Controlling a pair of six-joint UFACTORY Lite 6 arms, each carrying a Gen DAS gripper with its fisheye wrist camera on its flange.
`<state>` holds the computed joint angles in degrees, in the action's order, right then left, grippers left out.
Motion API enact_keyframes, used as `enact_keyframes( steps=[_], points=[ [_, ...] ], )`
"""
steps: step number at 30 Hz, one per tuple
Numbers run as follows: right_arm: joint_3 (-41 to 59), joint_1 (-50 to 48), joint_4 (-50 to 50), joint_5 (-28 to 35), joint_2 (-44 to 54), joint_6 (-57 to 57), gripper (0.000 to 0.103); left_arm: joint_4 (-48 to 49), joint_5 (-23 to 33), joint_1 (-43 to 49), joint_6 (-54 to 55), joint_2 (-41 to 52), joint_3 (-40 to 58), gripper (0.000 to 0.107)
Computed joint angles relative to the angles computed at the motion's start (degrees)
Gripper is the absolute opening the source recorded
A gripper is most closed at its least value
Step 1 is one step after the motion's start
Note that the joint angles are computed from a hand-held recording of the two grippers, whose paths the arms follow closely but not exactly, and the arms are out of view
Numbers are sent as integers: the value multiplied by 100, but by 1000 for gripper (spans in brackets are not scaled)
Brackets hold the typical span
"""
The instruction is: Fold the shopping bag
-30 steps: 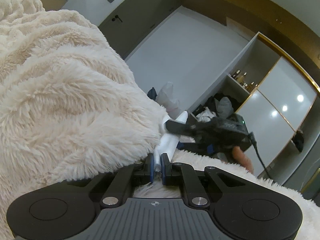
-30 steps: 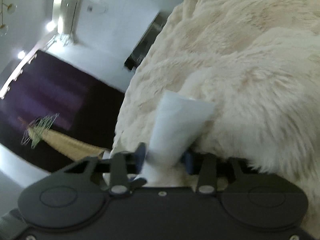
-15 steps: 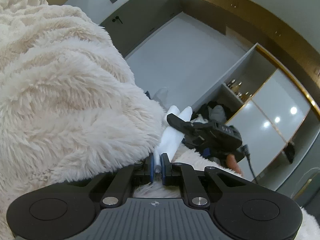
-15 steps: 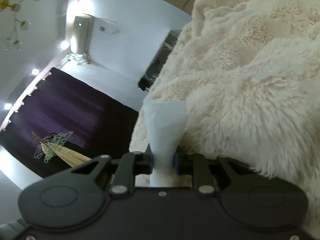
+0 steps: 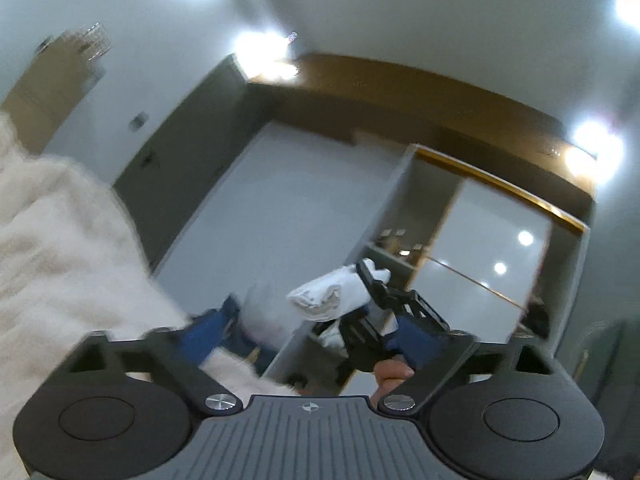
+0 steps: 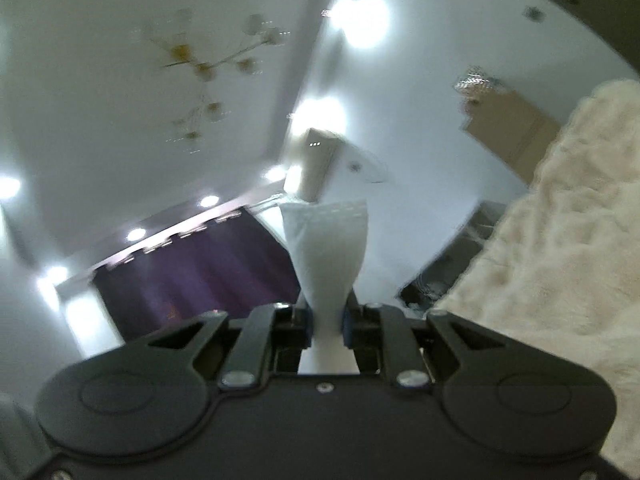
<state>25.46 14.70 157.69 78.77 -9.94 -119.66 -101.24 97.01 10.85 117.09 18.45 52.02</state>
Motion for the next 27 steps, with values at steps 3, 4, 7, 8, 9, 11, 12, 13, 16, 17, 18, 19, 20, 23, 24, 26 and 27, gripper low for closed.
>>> enact_keyframes(
  steps=[3, 4, 7, 8, 9, 11, 12, 13, 16, 17, 18, 19, 20, 23, 24, 26, 27],
  points=[
    [271, -5, -388, 618, 465, 550, 13, -440, -85, -351, 689, -572, -671, 102],
    [313, -45, -494, 781, 594, 674, 13, -654, -110, -467, 932, -765, -908, 103],
    [137, -398, -961, 1271, 656, 972, 13, -1601, 211, -745, 1670, -1170, -1612, 103],
    [131, -459, -1076, 1449, 748, 986, 13, -1748, 281, -801, 1725, -1209, -1708, 103],
    [103, -506, -1151, 1570, 786, 972, 13, -1874, 347, -826, 1617, -1232, -1758, 103],
    [55, -542, -1175, 1708, 783, 853, 13, -1863, 371, -831, 1252, -1189, -1694, 103],
    [3, -558, -1187, 1810, 770, 756, 13, -1732, 354, -812, 990, -1111, -1576, 103],
    [-47, -579, -1192, 1988, 772, 578, 13, -1479, 374, -774, 614, -922, -1352, 103],
    [-368, -621, -1326, 2400, 607, 36, 13, -1046, 644, -751, -191, -397, -828, 103],
    [-421, -622, -1400, 2438, 510, -178, 13, -925, 791, -759, -489, -190, -632, 103],
    [-443, -615, -1462, 2394, 412, -326, 13, -831, 923, -766, -753, -12, -460, 102],
    [-435, -602, -1525, 2314, 321, -454, 13, -850, 956, -766, -800, -9, -457, 102],
    [-481, -587, -1581, 2265, 223, -571, 13, -869, 987, -766, -834, -11, -458, 101],
    [-622, -487, -1591, 2076, -64, -742, 13, -932, 1130, -732, -697, -130, -575, 80],
    [-668, -461, -1571, 2028, -153, -746, 13, -950, 1183, -715, -656, -153, -589, 75],
    [-734, -483, -1572, 1998, -260, -694, 13, -995, 1210, -709, -598, -237, -647, 69],
    [-763, -499, -1570, 1985, -300, -658, 13, -1030, 1192, -718, -539, -314, -717, 65]
  ],
)
